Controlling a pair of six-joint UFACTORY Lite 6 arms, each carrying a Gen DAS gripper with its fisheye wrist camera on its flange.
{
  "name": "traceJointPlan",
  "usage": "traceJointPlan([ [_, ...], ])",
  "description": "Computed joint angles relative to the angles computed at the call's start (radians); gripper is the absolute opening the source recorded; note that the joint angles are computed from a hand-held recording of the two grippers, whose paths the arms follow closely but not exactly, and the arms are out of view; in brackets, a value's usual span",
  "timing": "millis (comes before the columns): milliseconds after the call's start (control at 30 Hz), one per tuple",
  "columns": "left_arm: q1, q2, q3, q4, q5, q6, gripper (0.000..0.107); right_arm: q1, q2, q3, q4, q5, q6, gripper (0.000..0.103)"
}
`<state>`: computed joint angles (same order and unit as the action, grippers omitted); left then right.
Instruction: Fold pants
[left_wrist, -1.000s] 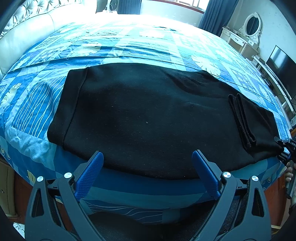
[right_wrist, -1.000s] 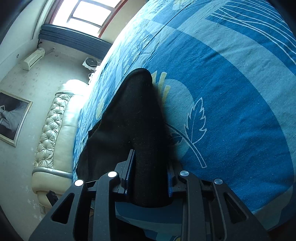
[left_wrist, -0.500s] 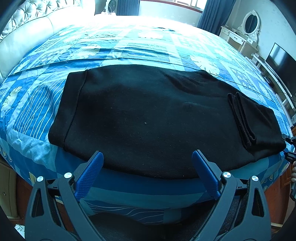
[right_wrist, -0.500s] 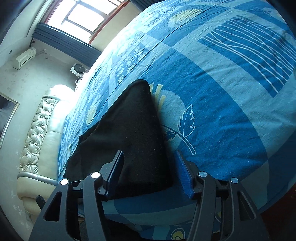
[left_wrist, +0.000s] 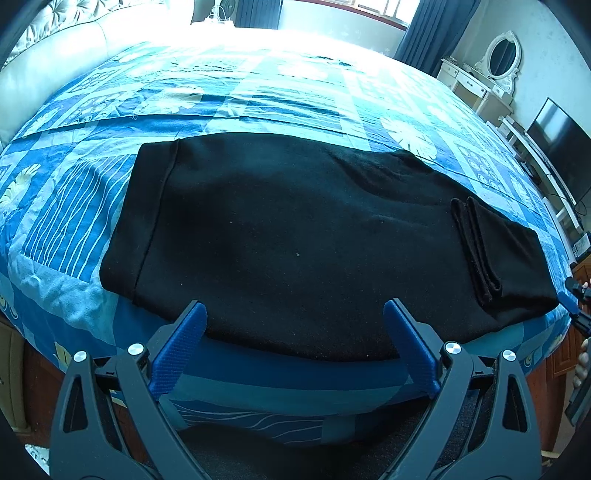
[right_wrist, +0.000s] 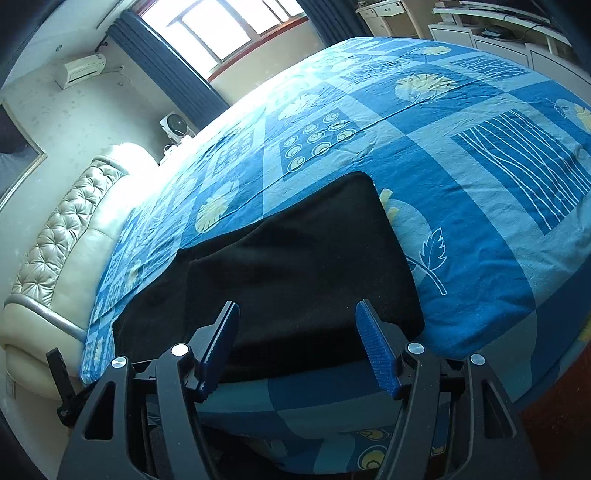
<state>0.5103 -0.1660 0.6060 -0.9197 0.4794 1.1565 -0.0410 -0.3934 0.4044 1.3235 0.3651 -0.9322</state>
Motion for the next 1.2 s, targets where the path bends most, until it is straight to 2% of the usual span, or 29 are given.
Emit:
traceJointPlan([
  [133,0.177,0.097,0.135,-0.063,0.188,0.074,0.096,0.035,-0.008,-0.011,0.015,-0.018,-0.008,0.065],
  [200,0.269,0.186,0.226,-0.087,0.284,0.078,0.096,0.039,-0.001,-0.015,0.066,-0.001,-0.04,0.065],
  [333,0.399,0.406,0.441,-0.105,0.415,0.052,0.096,0.084,0.007,-0.009,0.098,0.006,-0.047,0.065],
  [467,0.449,0.648,0.697,-0.031,0.485,-0.032,0.096,0.139,0.003,-0.003,0.113,-0.004,-0.035,0.065],
  [567,0.473,0.839,0.901,0.001,0.613,-0.103,0.096,0.18,0.015,0.007,0.114,-0.025,-0.028,0.065],
  [700,0.467,1.016,1.086,-0.007,0.751,-0.174,0.096,0.207,0.03,0.01,0.126,-0.038,-0.025,0.066],
  [767,0.447,1.068,1.137,-0.007,0.768,-0.197,0.096,0.208,0.041,0.013,0.139,-0.032,-0.039,0.066],
  [867,0.409,1.075,1.143,-0.009,0.743,-0.168,0.093,0.224,0.043,0.016,0.14,-0.045,-0.041,0.066],
  [900,0.395,1.07,1.137,-0.008,0.732,-0.158,0.081,0.23,0.046,0.016,0.142,-0.049,-0.041,0.066],
  [967,0.366,1.073,1.132,0.006,0.711,-0.165,0.065,0.241,0.056,0.019,0.152,-0.054,-0.05,0.066],
  [1200,0.338,1.058,1.107,-0.007,0.683,-0.162,0.064,0.274,0.089,0.029,0.201,-0.06,-0.097,0.066],
])
